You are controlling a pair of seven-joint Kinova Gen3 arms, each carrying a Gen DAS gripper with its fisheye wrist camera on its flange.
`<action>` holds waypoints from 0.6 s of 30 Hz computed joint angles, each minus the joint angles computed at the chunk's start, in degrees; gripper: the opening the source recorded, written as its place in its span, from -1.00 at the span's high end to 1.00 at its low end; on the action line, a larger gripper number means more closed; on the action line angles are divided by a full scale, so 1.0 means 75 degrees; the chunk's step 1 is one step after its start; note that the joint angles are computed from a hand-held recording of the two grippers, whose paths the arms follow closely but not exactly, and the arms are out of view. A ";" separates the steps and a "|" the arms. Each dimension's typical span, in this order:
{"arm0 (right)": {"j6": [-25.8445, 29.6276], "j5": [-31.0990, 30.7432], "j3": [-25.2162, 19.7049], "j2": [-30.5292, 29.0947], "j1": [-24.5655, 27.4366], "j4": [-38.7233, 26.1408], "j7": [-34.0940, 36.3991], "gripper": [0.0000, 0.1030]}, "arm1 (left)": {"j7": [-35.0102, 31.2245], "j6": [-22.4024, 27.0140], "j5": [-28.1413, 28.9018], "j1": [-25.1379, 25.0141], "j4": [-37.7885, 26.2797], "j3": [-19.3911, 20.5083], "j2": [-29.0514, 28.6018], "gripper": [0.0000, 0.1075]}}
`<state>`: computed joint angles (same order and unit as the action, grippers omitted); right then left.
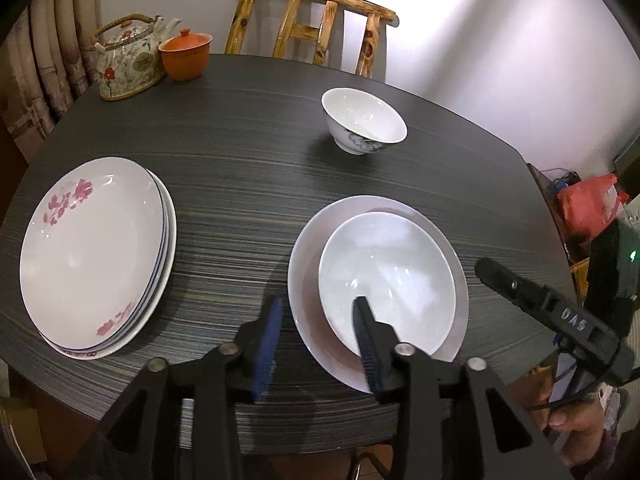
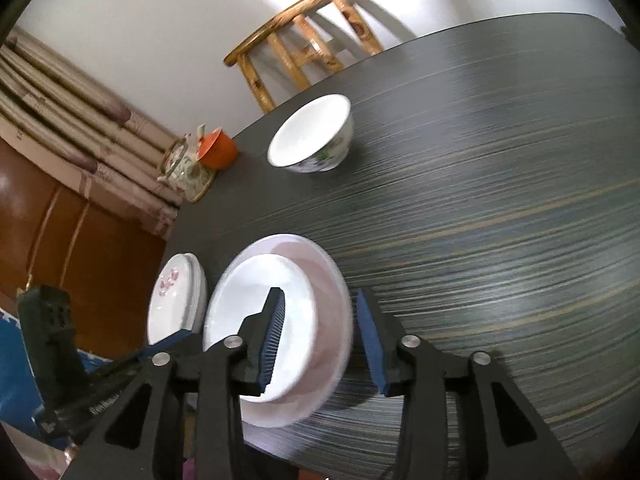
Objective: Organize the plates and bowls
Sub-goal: 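Open both grippers and withdraw them from the nested bowls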
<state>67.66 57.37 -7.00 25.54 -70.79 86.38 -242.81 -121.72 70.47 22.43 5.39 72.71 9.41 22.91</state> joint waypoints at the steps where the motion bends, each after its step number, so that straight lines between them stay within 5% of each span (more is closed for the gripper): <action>1: 0.0172 -0.0077 -0.0009 0.0041 -0.0045 -0.0061 0.0043 0.28 | -0.0022 -0.0103 -0.0039 0.0026 0.0053 -0.0010 -0.0073 0.07; 6: 0.0470 -0.0362 -0.0053 0.0037 -0.0235 0.0115 -0.0346 0.28 | -0.0458 -0.0725 0.0276 -0.0075 0.0389 0.0069 -0.0449 -0.16; 12: 0.0673 -0.0397 -0.0142 -0.0069 -0.0283 0.0339 -0.0747 0.10 | -0.0672 -0.1252 0.0372 0.0040 0.0459 0.0070 -0.0573 -0.16; 18: 0.1057 -0.0587 -0.0221 -0.0053 -0.0168 0.0014 -0.0095 -0.21 | -0.0483 -0.1962 -0.0086 0.0435 0.0470 0.0040 -0.0604 -0.16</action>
